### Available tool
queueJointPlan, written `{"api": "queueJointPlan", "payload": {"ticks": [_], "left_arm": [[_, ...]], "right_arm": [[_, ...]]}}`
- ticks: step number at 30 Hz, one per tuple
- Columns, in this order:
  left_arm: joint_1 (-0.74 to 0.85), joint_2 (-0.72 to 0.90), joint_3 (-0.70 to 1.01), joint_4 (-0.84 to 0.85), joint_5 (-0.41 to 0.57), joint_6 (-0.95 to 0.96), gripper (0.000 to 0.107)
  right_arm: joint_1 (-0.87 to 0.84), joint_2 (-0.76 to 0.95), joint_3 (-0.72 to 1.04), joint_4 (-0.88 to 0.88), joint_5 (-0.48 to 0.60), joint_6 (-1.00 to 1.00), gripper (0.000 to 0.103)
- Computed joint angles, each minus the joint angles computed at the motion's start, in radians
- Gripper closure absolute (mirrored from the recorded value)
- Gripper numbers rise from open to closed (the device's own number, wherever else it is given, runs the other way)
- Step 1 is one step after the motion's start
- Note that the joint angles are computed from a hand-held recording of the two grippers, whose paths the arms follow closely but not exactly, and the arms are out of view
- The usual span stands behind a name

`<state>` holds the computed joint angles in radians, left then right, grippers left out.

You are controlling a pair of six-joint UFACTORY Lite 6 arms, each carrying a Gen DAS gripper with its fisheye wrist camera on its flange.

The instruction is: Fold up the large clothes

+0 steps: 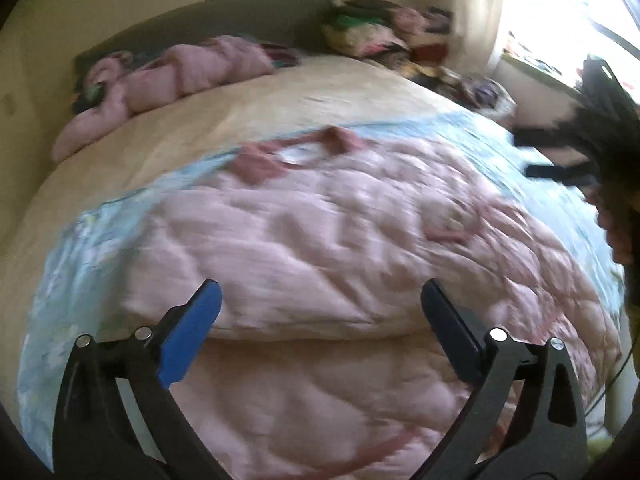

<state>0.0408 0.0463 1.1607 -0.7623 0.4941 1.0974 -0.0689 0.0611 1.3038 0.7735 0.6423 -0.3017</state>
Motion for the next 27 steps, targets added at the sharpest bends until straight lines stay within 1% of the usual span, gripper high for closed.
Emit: {"api": "queueJointPlan", "payload": {"ticks": [1,5,7,8,11,14,17,19,20,21,24,26,27], "left_arm": [[0.029,0.023,0.039,0.014,0.013,-0.021,0.013],[0.123,0.176,0.258,0.133,0.036,-0.202,0.013],[0.159,0.263,0.377,0.191,0.054,-0.287,0.013],[0.171,0.284,0.409,0.205,0.058,-0.308,0.013],[0.199,0.389,0.552,0.288,0.089,-0.421,0.013],[0.219,0.481,0.679,0.331,0.134,-0.489,0.013],[0.231,0.545,0.76,0.357,0.153,-0.528,0.013],[0.236,0.564,0.778,0.354,0.153,-0.533,0.013],[0.24,0.576,0.791,0.352,0.154,-0.536,0.013],[0.243,0.582,0.797,0.35,0.156,-0.538,0.013],[0.256,0.615,0.839,0.337,0.18,-0.541,0.013],[0.264,0.635,0.87,0.338,0.194,-0.549,0.013],[0.266,0.643,0.883,0.343,0.197,-0.556,0.013]], "right_arm": [[-0.002,0.013,0.025,-0.016,0.011,0.011,0.008],[0.008,0.111,0.15,-0.063,0.077,0.039,0.008],[0.029,0.154,0.173,-0.076,0.087,0.065,0.008],[0.044,0.18,0.182,-0.077,0.091,0.076,0.008],[0.078,0.21,0.155,-0.048,0.067,0.078,0.008],[0.125,0.254,0.146,-0.088,0.027,0.164,0.009],[0.135,0.288,0.145,-0.082,0.012,0.191,0.014],[0.131,0.311,0.137,-0.026,0.01,0.152,0.022],[0.129,0.322,0.137,-0.01,0.009,0.14,0.032],[0.124,0.329,0.139,0.004,0.008,0.127,0.048],[0.112,0.304,0.109,0.068,-0.022,0.043,0.078],[0.099,0.251,0.091,0.109,-0.042,-0.046,0.09],[0.101,0.23,0.096,0.094,-0.054,-0.054,0.091]]}}
